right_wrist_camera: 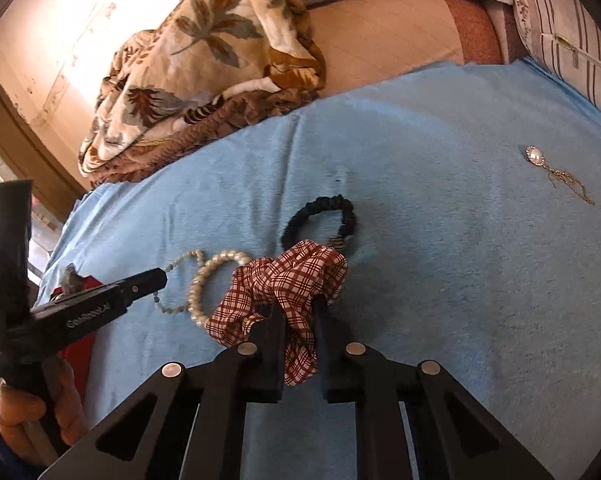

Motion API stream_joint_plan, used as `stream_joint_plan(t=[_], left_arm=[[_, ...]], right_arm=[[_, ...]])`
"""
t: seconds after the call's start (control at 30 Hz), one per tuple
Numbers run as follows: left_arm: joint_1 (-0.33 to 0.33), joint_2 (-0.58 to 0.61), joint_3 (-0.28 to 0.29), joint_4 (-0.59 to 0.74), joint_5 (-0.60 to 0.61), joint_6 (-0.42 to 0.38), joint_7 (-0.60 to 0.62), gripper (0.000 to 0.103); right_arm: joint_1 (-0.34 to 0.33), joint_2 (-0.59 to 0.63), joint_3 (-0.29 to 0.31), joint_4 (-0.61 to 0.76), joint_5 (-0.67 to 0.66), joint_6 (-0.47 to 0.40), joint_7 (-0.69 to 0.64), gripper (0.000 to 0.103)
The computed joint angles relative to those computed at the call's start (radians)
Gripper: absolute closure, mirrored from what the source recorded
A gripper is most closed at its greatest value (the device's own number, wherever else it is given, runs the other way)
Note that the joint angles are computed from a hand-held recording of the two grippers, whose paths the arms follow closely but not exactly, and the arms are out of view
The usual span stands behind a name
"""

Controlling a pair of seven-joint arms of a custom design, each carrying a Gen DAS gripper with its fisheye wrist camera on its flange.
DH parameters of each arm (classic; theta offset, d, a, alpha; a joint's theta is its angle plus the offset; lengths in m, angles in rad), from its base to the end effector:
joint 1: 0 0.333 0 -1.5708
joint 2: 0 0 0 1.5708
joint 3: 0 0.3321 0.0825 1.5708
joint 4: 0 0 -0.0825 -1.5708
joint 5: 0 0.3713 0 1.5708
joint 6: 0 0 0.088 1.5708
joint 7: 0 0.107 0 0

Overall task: Organize jewelry
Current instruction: 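Grasp the pearl bracelet with the left tool while the right grasps the red plaid scrunchie, then carry the pearl bracelet and plaid scrunchie over the red tray with both tools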

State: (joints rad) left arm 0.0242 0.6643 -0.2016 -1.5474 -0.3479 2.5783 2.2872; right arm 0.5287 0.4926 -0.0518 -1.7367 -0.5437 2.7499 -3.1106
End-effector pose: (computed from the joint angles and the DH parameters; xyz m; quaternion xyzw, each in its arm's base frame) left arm 0.7306 -0.0945 0.3252 -0.4660 0.8487 -0.2401 0.0706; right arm 0.6096 0.3444 0.3708 -0.4190 0.8566 -0.1062 0.2818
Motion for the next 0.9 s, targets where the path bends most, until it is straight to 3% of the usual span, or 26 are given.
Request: stream_joint_plan(t=[0.13,0.43,0.9], left_arm=[[0.054,-0.068,-0.042,-0.051,-0.068,-0.031,0.060,0.097],[0.116,-0.231,-0.055,-0.193,-0.245,-0.076,0.231,0.097],[0.171,-0.466,0.034,-0.396,-0.575,-0.069,0.688,0.097]], right_arm=[[0.016,-0.006,-0.005,0.007,-0.014,-0.004,0.011,0.089],[0.063,-0.047,-0.010,0.008,-0.109,-0.064,0.079,0.090],[0.117,-0.033,0.050,0.100,-0.159,-0.233,0.054,0.090]])
